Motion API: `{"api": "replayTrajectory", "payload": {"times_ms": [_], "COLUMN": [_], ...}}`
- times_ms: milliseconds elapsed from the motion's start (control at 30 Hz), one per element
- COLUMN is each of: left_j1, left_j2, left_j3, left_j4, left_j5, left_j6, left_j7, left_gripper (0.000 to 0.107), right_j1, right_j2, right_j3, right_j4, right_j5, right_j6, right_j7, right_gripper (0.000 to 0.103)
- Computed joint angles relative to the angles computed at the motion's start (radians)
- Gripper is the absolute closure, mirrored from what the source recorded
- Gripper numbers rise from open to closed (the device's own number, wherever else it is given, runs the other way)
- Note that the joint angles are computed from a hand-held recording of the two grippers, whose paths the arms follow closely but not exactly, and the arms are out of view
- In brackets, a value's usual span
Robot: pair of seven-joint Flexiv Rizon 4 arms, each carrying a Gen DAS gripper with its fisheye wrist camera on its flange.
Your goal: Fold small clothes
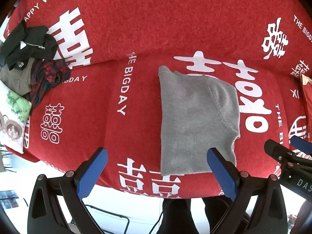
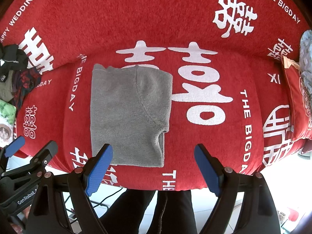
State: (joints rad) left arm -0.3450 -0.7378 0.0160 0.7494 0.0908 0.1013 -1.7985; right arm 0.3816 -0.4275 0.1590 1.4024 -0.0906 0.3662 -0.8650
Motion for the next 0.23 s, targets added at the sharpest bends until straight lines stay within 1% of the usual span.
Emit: {"api": "replayTrajectory", "payload": {"times_ms": [133,233], "left_j1": [0.003,0.003], "left_j2": [0.006,0.004], "left_j3": [-0.003,-0.005], "left_j4": [0.014,0.010], "left_j5": [-0.005,-0.010], "left_j6": [0.020,0.015], "left_j7": [0.001,0.000], "left_gripper": [0.005,0.005], "right_j1": [-0.001,0.000], "right_j2": [-0.002,0.000], "right_j3": [0.000,0.000], "right_j4": [-0.002,0.005], "right_j5": [0.000,-0.001], "right_j6": [-0.001,0.005], "right_j7": [-0.003,0.000], "right_gripper": [0.015,0.015]}}
